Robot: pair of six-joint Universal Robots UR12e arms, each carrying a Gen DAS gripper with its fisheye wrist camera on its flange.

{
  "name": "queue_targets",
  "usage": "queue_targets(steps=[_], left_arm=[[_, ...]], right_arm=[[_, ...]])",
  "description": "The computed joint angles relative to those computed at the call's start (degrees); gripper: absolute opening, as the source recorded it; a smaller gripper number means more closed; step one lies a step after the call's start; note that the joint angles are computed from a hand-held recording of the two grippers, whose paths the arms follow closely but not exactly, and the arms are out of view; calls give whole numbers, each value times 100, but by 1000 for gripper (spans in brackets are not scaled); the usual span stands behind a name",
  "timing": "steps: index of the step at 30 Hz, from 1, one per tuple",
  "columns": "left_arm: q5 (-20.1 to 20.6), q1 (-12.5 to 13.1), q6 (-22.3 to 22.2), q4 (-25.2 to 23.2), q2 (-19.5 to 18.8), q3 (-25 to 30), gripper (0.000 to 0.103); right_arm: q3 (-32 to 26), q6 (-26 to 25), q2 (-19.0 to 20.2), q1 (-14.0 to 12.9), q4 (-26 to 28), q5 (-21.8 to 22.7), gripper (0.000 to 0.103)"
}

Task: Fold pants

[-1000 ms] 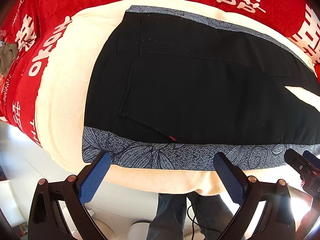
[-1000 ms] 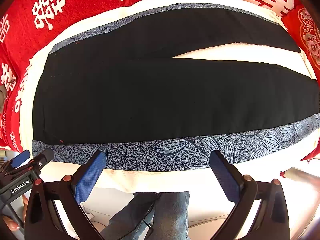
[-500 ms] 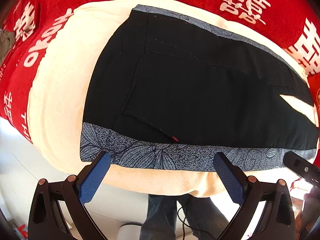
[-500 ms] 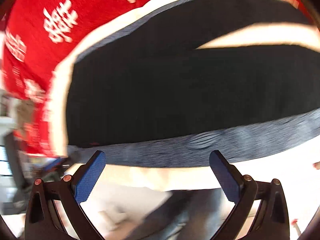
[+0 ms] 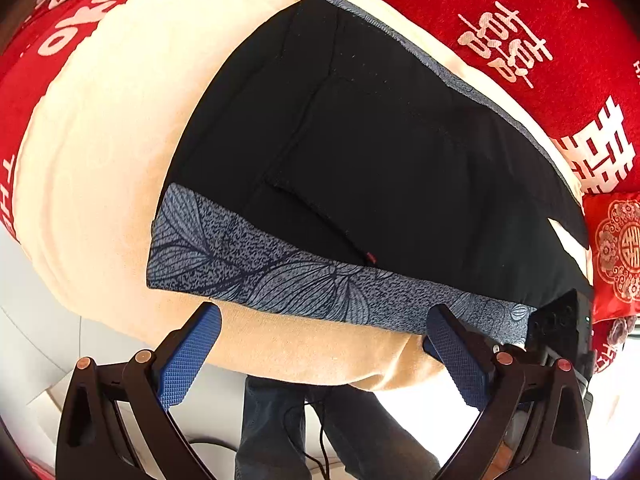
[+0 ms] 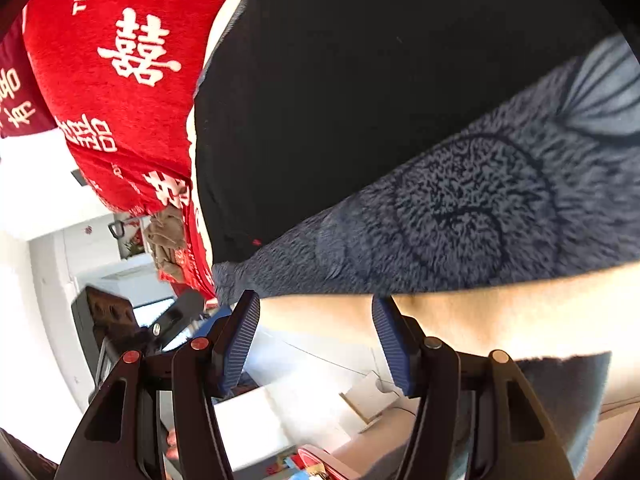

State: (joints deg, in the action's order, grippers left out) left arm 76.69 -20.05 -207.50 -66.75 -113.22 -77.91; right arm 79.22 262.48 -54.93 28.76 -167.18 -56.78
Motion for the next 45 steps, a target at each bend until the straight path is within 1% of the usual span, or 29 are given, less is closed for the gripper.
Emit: queue_targets(steps=[2, 3, 4, 5, 8, 10, 13, 14, 15, 16, 17, 18, 19, 21, 22, 23, 26, 29, 30, 31, 32, 33, 34, 35, 36, 37, 40, 41, 45], left_arm=[[-155, 43, -93, 89, 46, -140, 103], [-252, 66, -164, 139, 59, -203, 103], [-352, 83, -223, 159, 43, -222, 103], [-496, 110, -310, 184, 40, -258, 103], [-1047, 228, -969, 615, 50, -439, 103], [-1255, 278, -1357, 958, 35, -508, 103], [-1219, 288, -1753, 1359, -69, -466, 101], [-1155, 276, -1811, 1400, -122, -404, 94], [-1171, 271, -1805, 1391, -175, -347, 70], [-1366, 286, -1753, 1390, -248, -291, 45], [-1545, 302, -1722, 1374, -320, -237, 38], [-1508, 296, -1679, 1302, -340, -196, 29], [-1442, 287, -1548, 1227, -349, -170, 26], [-1411, 284, -1374, 1180, -352, -145, 26], [-1458, 295, -1337, 1197, -339, -157, 26], [-1497, 305, -1284, 1184, -336, -159, 26], [-1552, 330, -1023, 1064, -283, -190, 26], [-1530, 326, -849, 908, -306, -127, 26], [-1520, 330, -808, 867, -308, -119, 26], [-1496, 324, -765, 840, -324, -94, 26], [-1470, 319, -713, 808, -333, -74, 26], [-1472, 324, -698, 816, -322, -84, 26], [-1485, 328, -703, 793, -312, -73, 26], [-1489, 329, -713, 775, -299, -65, 26], [-1470, 325, -724, 737, -303, -17, 26], [-1455, 324, -744, 742, -303, 31, 26], [-1534, 360, -884, 889, -270, 119, 26], [-1549, 360, -911, 919, -275, 159, 26], [-1396, 315, -819, 882, -434, 625, 26]], right_arm=[[63, 525, 70, 2, -523, -193, 63], [71, 876, 123, -2, -860, -232, 58], [29, 1111, 180, -19, -1127, -256, 27], [-11, 1139, 180, -35, -1154, -276, 8], [-196, 676, 113, -71, -975, -303, 8], [-344, 560, 97, -79, -893, -240, 7], [-511, 70, 65, -92, -440, -80, 7], [-567, 6, 75, -92, -313, -15, 7], [-582, -78, 72, -100, -182, 50, 8], [-543, -155, 55, -105, -80, 100, 11], [-567, -210, 54, -109, 104, 135, 11], [-495, -212, 24, -120, 158, 156, 12], [-304, -208, -58, -133, 129, 142, 14], [3, -109, -230, -128, 158, -34, 29], [209, -33, -337, -135, 73, -153, 50], [354, 126, -409, -134, -58, -282, 67], [790, 848, -568, -130, -656, -667, 69], [1101, 1892, -524, -79, -1777, -1195, 68], [1150, 2232, -496, -42, -2079, -1472, 66], [1200, 2546, -497, 5, -2262, -1805, 51], [1243, 2943, -514, 47, -2349, -2140, 17], [1295, 3326, -541, 92, -2429, -2481, 3], [1267, 3468, -568, 117, -2336, -2655, 4], [1121, 3371, -594, 112, -2005, -2620, 4], [981, 3034, -650, 72, -1624, -2457, 4], [829, 2457, -723, -4, -1196, -2237, 3], [533, 1215, -895, -215, -366, -1770, 4], [298, 688, -887, -313, 37, -1544, 4], [-537, -608, -640, -594, 1050, -934, 4]])
